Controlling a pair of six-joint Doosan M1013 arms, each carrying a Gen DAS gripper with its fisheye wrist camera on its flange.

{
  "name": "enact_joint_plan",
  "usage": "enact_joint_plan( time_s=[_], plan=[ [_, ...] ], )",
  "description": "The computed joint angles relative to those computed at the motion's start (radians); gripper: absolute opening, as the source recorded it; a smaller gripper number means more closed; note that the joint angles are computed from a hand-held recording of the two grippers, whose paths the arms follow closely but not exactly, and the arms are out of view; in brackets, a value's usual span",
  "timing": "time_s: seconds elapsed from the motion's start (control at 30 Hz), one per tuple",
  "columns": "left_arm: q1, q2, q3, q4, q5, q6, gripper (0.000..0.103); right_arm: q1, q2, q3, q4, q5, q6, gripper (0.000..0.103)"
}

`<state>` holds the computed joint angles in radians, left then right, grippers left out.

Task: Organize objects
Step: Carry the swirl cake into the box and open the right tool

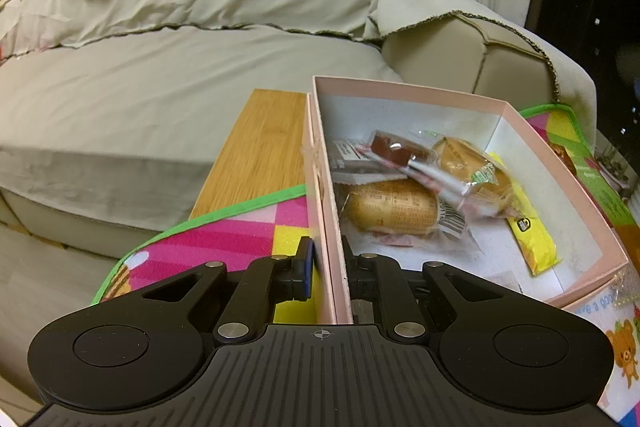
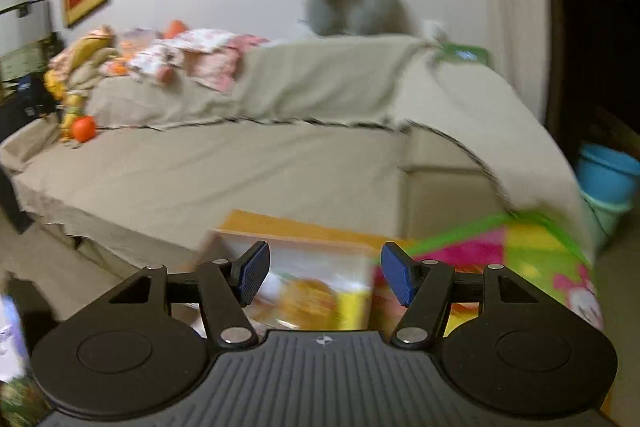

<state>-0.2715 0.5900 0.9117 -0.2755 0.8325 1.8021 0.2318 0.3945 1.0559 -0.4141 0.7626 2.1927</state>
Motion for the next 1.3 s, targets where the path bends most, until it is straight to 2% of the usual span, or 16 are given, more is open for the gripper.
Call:
enact_joint_plan(
  time_s=[0.23, 0.4, 0.53, 0.73, 0.9, 1.0, 1.03, 1.13, 1.27, 1.3],
  plan=[
    [-0.001, 0.0, -0.001, 0.006, 0.003, 0.003, 0.013, -0.052, -0.04, 0.121, 0.016, 0.066, 0.066, 0.065],
    [-0.004, 0.0, -0.004, 0.021, 0.008, -0.003, 0.013, -0.073, -0.05, 0.182, 0.076, 0.055, 0.065, 0.065],
    [-0.005, 0.0, -0.005, 0.023, 0.008, -0.005, 0.013, -0.08, -0.034, 0.174, 0.118, 0.031, 0.033, 0.055],
    [-0.005, 0.0, -0.004, 0.021, 0.007, -0.004, 0.013, -0.111, 0.003, 0.128, 0.258, -0.017, -0.015, 0.054],
    [-0.007, -0.003, 0.004, 0.027, -0.004, -0.007, 0.013, -0.12, 0.07, 0.042, 0.306, 0.04, -0.052, 0.039],
    [-0.009, 0.0, 0.001, 0.038, -0.006, -0.007, 0.013, -0.128, 0.092, 0.022, 0.357, 0.057, -0.078, 0.024],
    [-0.009, 0.001, 0.0, 0.037, -0.006, -0.005, 0.013, -0.132, 0.095, 0.02, 0.384, 0.066, -0.093, 0.024],
    [-0.007, 0.004, -0.003, 0.03, -0.003, -0.004, 0.013, -0.126, 0.08, 0.045, 0.367, 0.054, -0.085, 0.023],
    [-0.006, 0.004, -0.002, 0.028, -0.004, -0.005, 0.013, -0.101, 0.053, 0.074, 0.218, 0.094, -0.025, 0.022],
    [-0.006, 0.004, -0.002, 0.028, -0.004, -0.005, 0.013, -0.096, 0.046, 0.083, 0.182, 0.11, -0.013, 0.017]
  ],
)
